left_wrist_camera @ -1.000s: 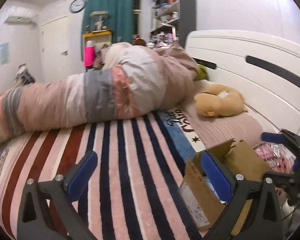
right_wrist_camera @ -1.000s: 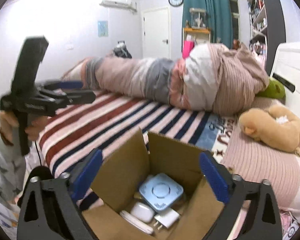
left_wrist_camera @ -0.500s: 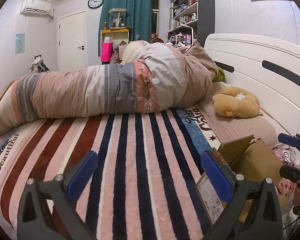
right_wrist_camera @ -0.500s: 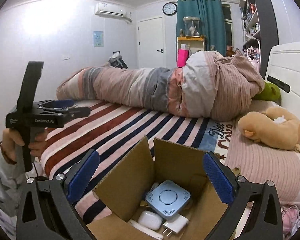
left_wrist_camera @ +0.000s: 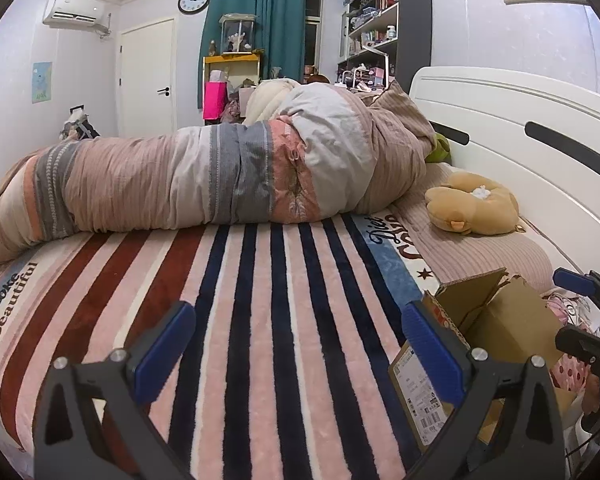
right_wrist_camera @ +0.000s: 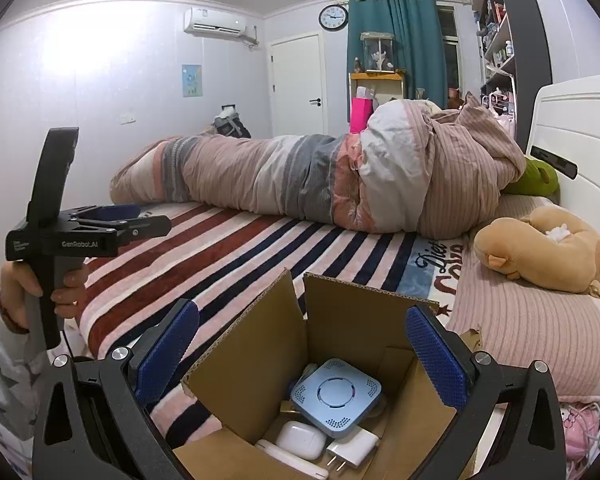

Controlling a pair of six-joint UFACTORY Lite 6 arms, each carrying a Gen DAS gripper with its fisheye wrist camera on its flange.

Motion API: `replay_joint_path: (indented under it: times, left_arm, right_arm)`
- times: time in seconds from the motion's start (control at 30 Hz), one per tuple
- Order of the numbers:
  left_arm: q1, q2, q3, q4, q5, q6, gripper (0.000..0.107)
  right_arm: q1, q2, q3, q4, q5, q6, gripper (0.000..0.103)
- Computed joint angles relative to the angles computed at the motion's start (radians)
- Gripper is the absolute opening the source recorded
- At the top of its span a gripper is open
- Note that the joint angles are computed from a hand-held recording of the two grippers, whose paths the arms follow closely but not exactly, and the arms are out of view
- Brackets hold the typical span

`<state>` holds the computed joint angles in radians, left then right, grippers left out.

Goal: Organize rigid objects

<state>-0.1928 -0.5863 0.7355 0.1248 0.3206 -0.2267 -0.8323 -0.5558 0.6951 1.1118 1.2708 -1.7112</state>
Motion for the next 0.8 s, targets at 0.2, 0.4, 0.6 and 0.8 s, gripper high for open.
replay_joint_path:
  times: [0.2,0.4,0.6,0.8]
  left_arm:
    - [-0.020,-0.005,-0.001,0.048,0.003,-0.055,0.102]
    - [-0.043,-0.003,0.007,0.091,0.013,-0.110,0.102]
    - [-0.080,-0.009,0.006,0.218,0.024,-0.241,0.102]
    - [-0.087,-0.011,0.005,0.206,0.027,-0.234,0.102]
  right_arm:
    - [-0.002,0.006,0.002,-0.005,-0.005,0.009,0.103]
    - [-0.008,0.006,0.001,0.001,0.006,0.010,0.103]
    - [-0.003,-0.002,-0.001,-0.003,0.009,0.022,0.103]
    - [-0.008,-0.011,-0.008,-0.006,0.015,0.023,0.103]
